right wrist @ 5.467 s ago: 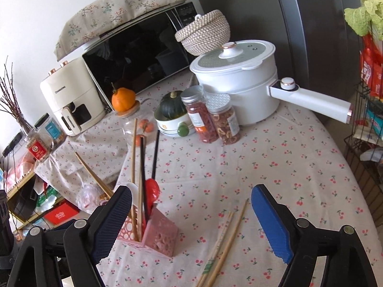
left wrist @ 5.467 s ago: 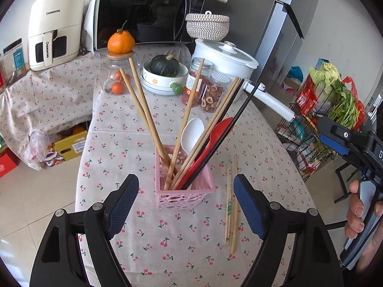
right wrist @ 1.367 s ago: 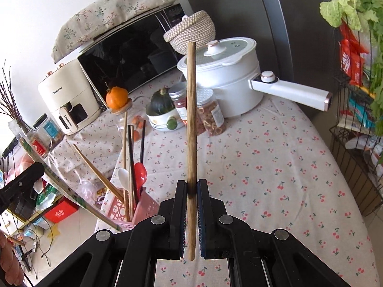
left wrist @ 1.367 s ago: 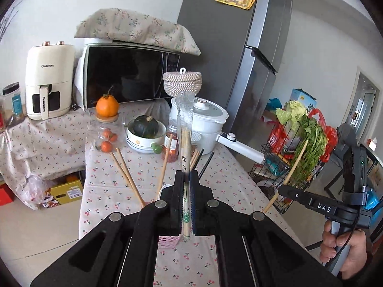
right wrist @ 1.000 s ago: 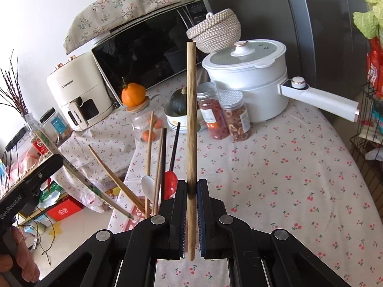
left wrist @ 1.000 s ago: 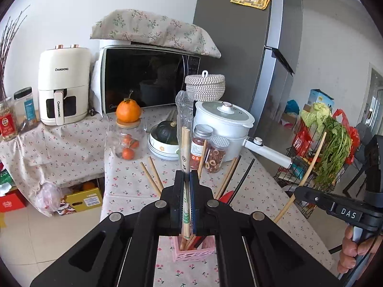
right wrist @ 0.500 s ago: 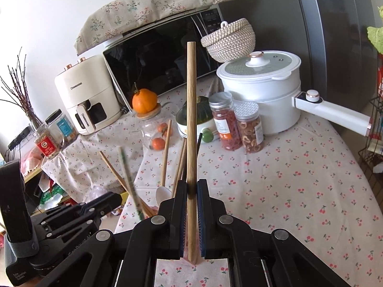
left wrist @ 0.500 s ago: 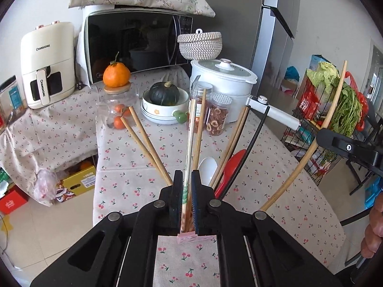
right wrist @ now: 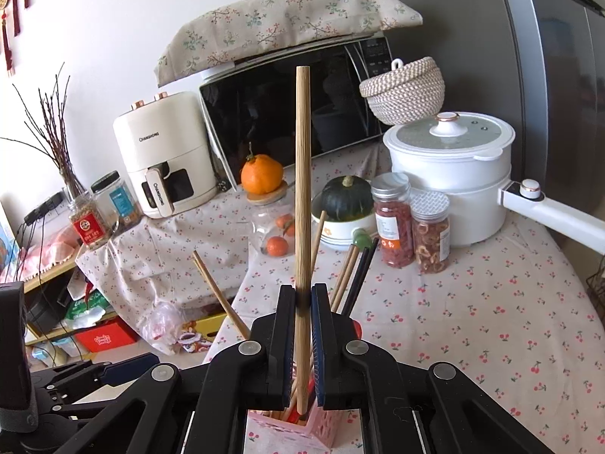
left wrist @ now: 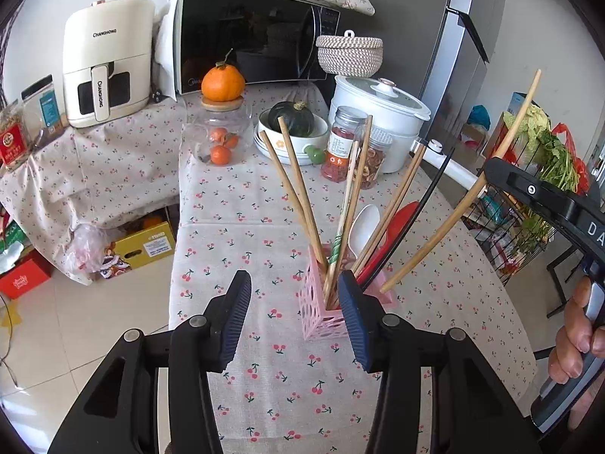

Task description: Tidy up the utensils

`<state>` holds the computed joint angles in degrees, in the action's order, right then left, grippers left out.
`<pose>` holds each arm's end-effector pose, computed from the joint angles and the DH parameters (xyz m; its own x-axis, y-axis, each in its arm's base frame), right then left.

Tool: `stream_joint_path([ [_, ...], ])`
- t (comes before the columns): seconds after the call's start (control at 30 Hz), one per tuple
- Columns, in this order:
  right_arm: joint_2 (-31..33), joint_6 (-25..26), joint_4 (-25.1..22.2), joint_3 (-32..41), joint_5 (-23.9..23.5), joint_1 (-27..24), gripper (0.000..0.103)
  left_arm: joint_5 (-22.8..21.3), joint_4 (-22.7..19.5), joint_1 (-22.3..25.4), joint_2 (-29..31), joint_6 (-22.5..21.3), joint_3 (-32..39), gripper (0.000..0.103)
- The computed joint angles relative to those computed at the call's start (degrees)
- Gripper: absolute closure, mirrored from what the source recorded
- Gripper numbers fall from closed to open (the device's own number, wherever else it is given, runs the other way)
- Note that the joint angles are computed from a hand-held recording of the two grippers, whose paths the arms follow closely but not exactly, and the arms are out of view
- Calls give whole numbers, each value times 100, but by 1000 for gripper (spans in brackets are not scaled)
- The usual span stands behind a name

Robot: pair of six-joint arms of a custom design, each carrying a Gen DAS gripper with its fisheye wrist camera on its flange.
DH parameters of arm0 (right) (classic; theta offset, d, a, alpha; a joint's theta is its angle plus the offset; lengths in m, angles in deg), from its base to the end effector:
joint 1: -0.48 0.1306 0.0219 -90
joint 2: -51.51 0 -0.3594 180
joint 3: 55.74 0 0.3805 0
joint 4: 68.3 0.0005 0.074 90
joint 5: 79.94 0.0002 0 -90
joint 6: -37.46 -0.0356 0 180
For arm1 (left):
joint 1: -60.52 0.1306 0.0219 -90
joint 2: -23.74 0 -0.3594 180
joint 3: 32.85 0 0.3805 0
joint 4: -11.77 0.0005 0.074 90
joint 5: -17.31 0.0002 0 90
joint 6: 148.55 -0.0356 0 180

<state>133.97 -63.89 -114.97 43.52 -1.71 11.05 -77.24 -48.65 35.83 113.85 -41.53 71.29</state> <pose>0.4247 0.0861 0.5425 -0.5496 0.0934 -0.8302 -0.2502 0.9297 0.2703 0.4254 -0.1930 0.5028 -0.7364 0.0174 -0.6763 0.1581 0.9764 -0.1470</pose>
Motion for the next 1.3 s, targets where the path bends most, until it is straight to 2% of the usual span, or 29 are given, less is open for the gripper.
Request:
stream_joint_path([
  [0.13,141,203,-98,23,272,145,97,30,-65,60,-9,24,-8,53],
  [0.3,227,243,-193,12,288,177,92,32,-124,65,-5,42,11,49],
  [0.43,151,2,-194,-23,66,35,67,-31,-170,23,-34,77,35,34],
  [0.5,83,-72,-205,-50,-16,-64,61,-41,-171,3,-72,121,26,29],
  [0.6,-17,-99,-300,-89,-79,-224,46,-84,-194,-39,-126,206,17,24],
  [0.67,-88,-115,-410,-115,-176,-347,34,-208,-219,-93,-167,282,7,19],
  [0.73,-173,-66,-528,-149,-214,-462,28,-318,-225,-153,-228,312,-16,15],
  [0.97,-553,296,-796,-316,88,-713,0,-1059,-385,-517,-446,398,-45,3],
  [1.17,-783,604,-1314,-314,819,-703,0,-1856,-456,-976,-636,408,-43,0],
  [1.23,-902,628,-1414,-350,1191,-623,0,-2042,-451,-1131,-701,417,-49,0],
  [1.3,-1070,638,-1447,-441,1316,-568,0,-2140,-455,-1256,-749,455,-45,0],
])
